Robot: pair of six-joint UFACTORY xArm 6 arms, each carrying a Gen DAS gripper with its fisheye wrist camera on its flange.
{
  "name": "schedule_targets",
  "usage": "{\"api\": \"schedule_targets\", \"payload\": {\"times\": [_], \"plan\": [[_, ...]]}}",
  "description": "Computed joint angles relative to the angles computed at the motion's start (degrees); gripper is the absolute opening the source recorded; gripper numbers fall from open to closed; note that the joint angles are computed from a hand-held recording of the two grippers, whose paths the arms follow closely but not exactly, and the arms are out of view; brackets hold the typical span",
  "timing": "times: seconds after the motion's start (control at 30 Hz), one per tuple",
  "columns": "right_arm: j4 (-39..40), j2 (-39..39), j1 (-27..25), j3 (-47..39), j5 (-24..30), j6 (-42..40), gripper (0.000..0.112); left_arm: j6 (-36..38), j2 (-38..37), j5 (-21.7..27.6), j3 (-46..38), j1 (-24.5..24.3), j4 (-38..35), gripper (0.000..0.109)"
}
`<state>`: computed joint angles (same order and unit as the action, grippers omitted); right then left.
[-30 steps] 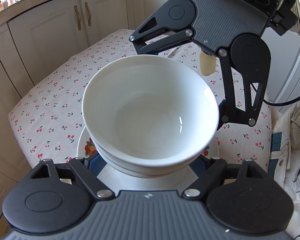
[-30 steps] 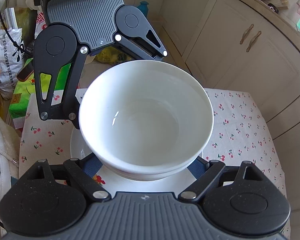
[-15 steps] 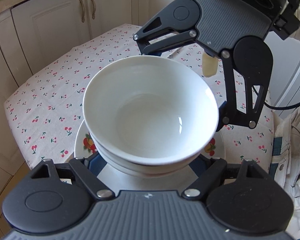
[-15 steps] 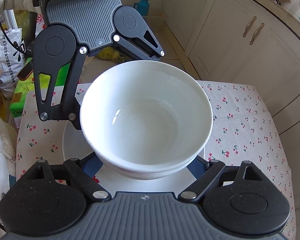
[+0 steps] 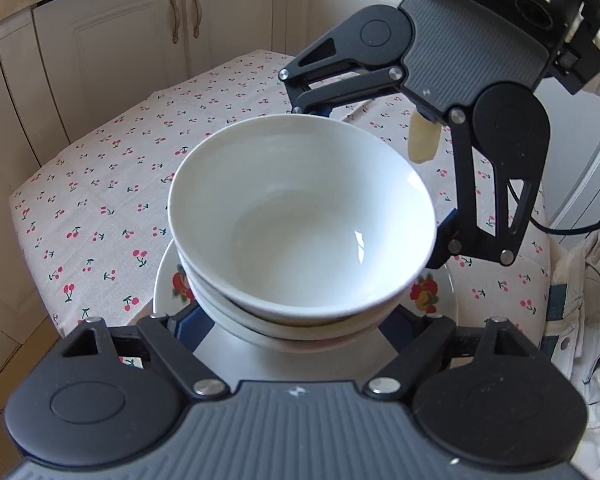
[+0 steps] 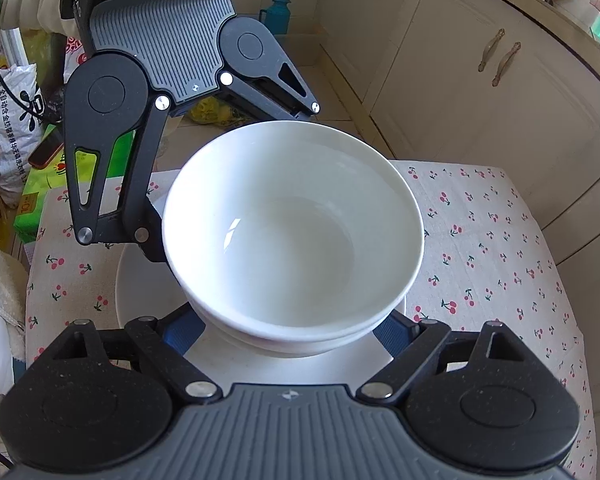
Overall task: Organize plates and bowls
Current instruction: 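Lower the bowl stack onto the plates and open both grippers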
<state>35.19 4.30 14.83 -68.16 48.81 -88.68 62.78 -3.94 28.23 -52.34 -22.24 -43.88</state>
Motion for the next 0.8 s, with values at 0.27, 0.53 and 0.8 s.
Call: {"api": "schedule_targets", "payload": {"times": [0.27, 0.53, 0.8], "plan": [[2.31, -2.66, 0.11, 3.14, -1.92, -0.46, 0.103, 1.06, -1.97, -4.72, 2.95, -1.36, -3.85, 0.096], [2.59, -7.95, 0.63, 9.52, -6.93, 1.11, 0.103, -2.86, -7.05, -13.60, 10.02, -4.90, -3.97, 0.096], [3.65, -16.78, 1.14, 18.81, -16.22, 6.57, 0.103, -8.55, -13.00, -27.13, 16.72, -10.87, -8.29, 0.102]]}}
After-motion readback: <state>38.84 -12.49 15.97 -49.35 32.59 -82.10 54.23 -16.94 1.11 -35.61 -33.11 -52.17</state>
